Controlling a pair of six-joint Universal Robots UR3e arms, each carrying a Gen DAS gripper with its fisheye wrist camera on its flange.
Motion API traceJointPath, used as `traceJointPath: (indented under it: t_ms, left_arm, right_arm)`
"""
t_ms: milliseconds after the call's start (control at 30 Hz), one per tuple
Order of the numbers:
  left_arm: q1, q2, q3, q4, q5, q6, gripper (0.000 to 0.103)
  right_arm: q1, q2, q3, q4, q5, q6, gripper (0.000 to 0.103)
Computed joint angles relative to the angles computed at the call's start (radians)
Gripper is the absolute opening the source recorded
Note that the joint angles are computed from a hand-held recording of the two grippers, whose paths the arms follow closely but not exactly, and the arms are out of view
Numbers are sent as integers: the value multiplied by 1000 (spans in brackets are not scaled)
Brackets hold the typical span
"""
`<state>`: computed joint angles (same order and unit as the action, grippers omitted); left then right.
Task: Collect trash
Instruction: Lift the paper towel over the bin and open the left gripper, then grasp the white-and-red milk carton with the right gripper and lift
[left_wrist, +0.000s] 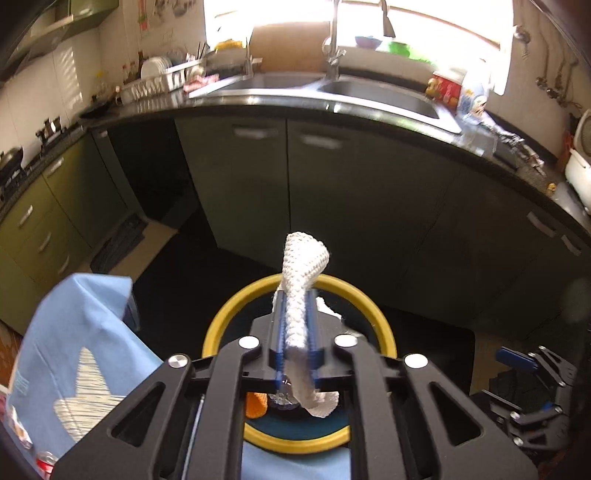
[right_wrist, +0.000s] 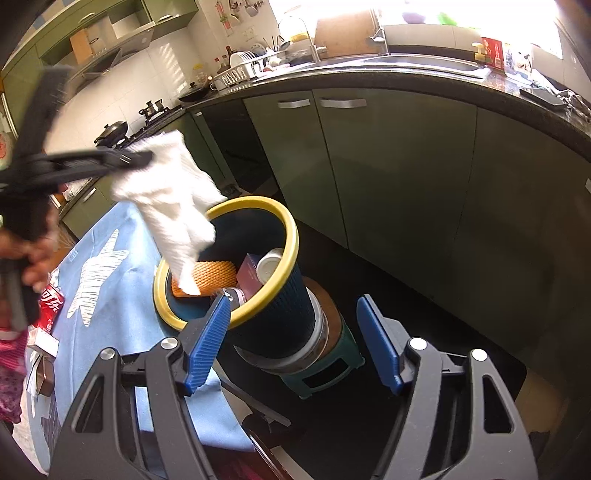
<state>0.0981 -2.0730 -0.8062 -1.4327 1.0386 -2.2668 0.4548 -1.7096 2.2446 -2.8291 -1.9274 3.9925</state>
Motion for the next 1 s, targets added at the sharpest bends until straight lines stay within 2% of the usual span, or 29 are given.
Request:
traceJointPath:
  t_ms: [33, 67, 133, 200, 333, 400, 467, 533, 633, 700, 733, 867, 1000]
  left_arm:
    - [-7, -10, -11, 11, 13, -7, 46]
    - [-27, -29, -27, 38, 41, -28, 52]
    - [-35, -30, -62, 59, 65, -31, 55]
    - [-16, 1, -94, 27, 54, -11, 61]
    - [117, 214, -259, -35, -76, 127, 82]
    - [227, 328, -320, -101, -172, 208, 91]
    - [386, 435, -352, -223, -288, 300, 98]
    - [533, 486, -335, -388, -361, 420, 98]
    - [762, 492, -244, -664, -424, 612, 98]
    - [908, 486, -221, -758, -436, 710, 98]
    - [962, 467, -205, -766, -438, 734, 98]
    - [1158, 438, -264, -669, -438, 762, 98]
    - [1259, 283, -157, -595, -437, 707, 98]
  right_arm:
    - [0, -5, -1, 6, 1, -1, 67]
    - [4, -6, -4, 13, -3, 1, 67]
    - [15, -1, -14, 21, -12, 8, 68]
    - [19, 2, -20, 21, -13, 10, 68]
    - [38, 33, -68, 31, -21, -4, 68]
    - [57, 53, -99, 35, -34, -12, 68]
    - [83, 78, -143, 55, -55, -18, 69]
    - [100, 100, -175, 58, -60, -29, 70]
    - [135, 138, -238, 75, -70, -44, 70]
    - [159, 173, -289, 88, -77, -59, 71]
    - [172, 192, -315, 95, -81, -66, 71]
    - [226, 282, -446, 137, -88, -91, 72]
    - [271, 388, -608, 188, -68, -144, 72]
